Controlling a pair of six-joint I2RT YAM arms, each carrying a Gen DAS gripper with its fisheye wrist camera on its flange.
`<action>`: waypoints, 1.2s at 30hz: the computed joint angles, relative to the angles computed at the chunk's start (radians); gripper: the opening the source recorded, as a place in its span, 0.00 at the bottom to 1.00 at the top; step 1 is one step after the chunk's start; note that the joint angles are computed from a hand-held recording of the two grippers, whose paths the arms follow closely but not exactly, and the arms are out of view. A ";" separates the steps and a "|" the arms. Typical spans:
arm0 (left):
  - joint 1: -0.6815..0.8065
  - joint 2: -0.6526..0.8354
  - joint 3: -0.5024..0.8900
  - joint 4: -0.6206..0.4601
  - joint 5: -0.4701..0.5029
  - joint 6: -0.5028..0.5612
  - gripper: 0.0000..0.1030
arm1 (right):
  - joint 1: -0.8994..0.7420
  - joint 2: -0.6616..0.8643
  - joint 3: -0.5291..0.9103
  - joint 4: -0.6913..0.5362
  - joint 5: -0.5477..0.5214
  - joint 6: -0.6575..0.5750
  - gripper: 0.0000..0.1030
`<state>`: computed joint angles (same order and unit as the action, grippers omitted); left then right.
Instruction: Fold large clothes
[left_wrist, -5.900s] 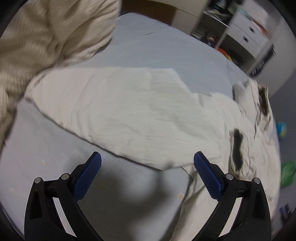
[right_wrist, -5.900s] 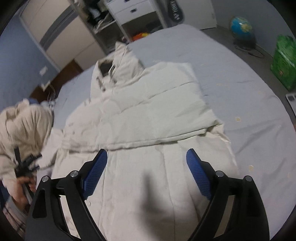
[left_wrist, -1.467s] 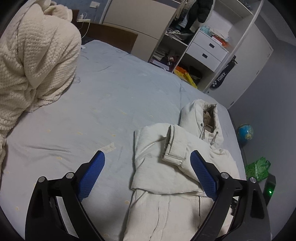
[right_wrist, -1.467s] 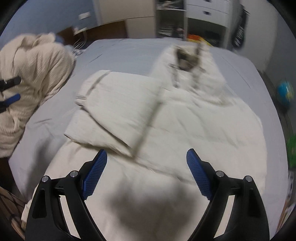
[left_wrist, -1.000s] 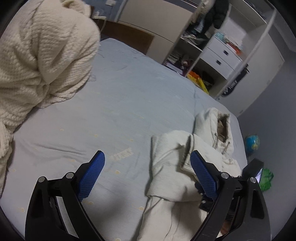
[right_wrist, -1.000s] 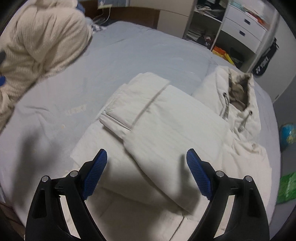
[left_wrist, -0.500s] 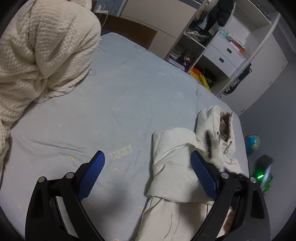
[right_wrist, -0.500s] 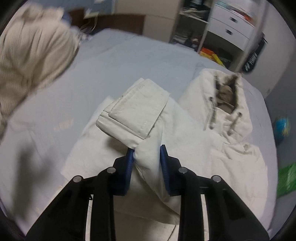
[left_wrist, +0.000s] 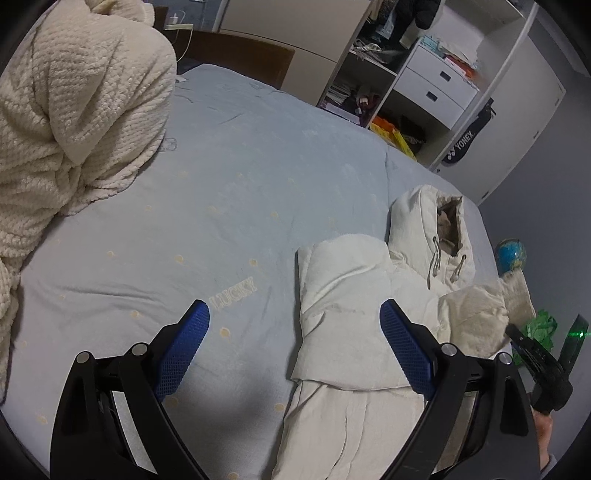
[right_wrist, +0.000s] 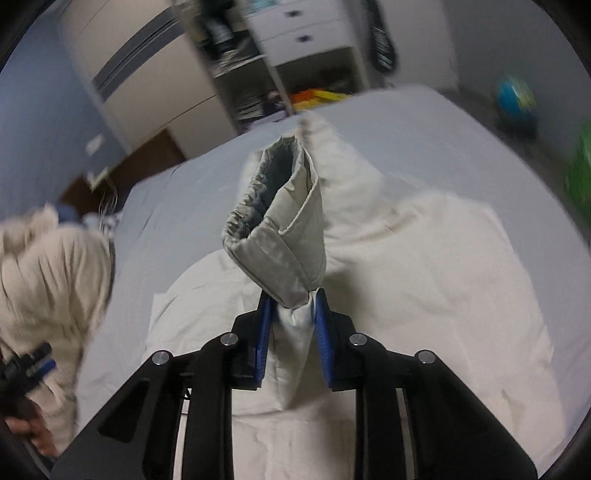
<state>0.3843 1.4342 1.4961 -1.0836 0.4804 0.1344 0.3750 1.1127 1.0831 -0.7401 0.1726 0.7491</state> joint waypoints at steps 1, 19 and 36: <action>-0.008 -0.001 -0.004 0.001 -0.008 0.001 0.87 | -0.038 -0.028 -0.035 0.010 -0.036 0.005 0.18; -0.179 -0.021 -0.082 0.024 -0.089 -0.017 0.87 | -0.426 -0.345 -0.497 0.079 -0.412 0.051 0.19; -0.322 -0.018 -0.112 0.064 -0.135 -0.094 0.87 | -0.420 -0.393 -0.316 -0.094 -0.339 -0.174 0.31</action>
